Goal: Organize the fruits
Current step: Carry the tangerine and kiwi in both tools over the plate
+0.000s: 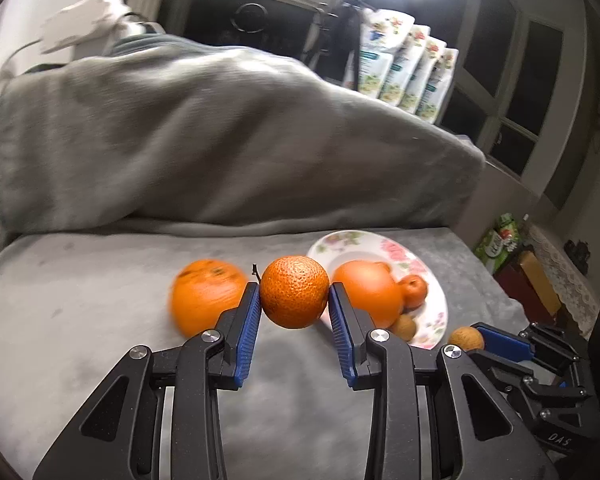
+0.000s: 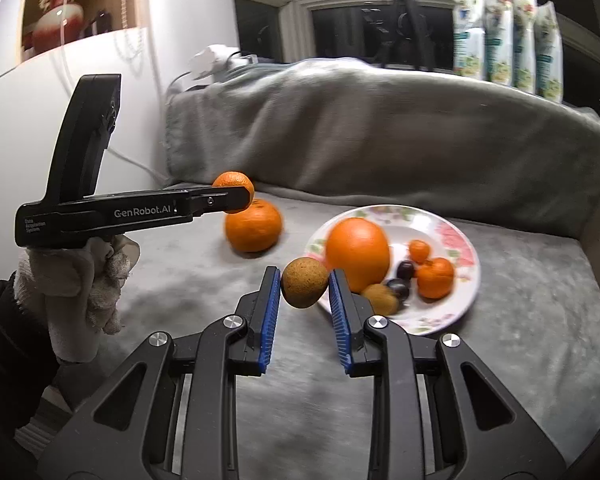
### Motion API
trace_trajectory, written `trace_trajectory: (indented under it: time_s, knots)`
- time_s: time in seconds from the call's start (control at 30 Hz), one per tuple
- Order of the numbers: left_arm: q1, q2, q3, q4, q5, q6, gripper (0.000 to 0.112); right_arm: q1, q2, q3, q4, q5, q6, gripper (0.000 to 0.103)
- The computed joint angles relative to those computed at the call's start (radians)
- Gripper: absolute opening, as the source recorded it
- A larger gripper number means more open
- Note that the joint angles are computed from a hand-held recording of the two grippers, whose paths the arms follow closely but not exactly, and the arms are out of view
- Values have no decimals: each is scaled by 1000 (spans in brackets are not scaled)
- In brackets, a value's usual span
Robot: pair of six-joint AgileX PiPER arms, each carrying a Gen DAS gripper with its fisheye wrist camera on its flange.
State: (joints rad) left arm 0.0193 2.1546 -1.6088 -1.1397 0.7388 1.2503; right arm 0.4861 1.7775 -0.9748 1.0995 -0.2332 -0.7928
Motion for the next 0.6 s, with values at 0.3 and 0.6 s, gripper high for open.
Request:
trace_trajectory:
  time_s: [0.3,0.6]
  knots:
    - [-84,31,-81,34,3,-57,33,-76,-27,67,-144,-15,165,26]
    - [-159,108,-224,131,-5,-175,33,-135,12,63,-346,8,374,26]
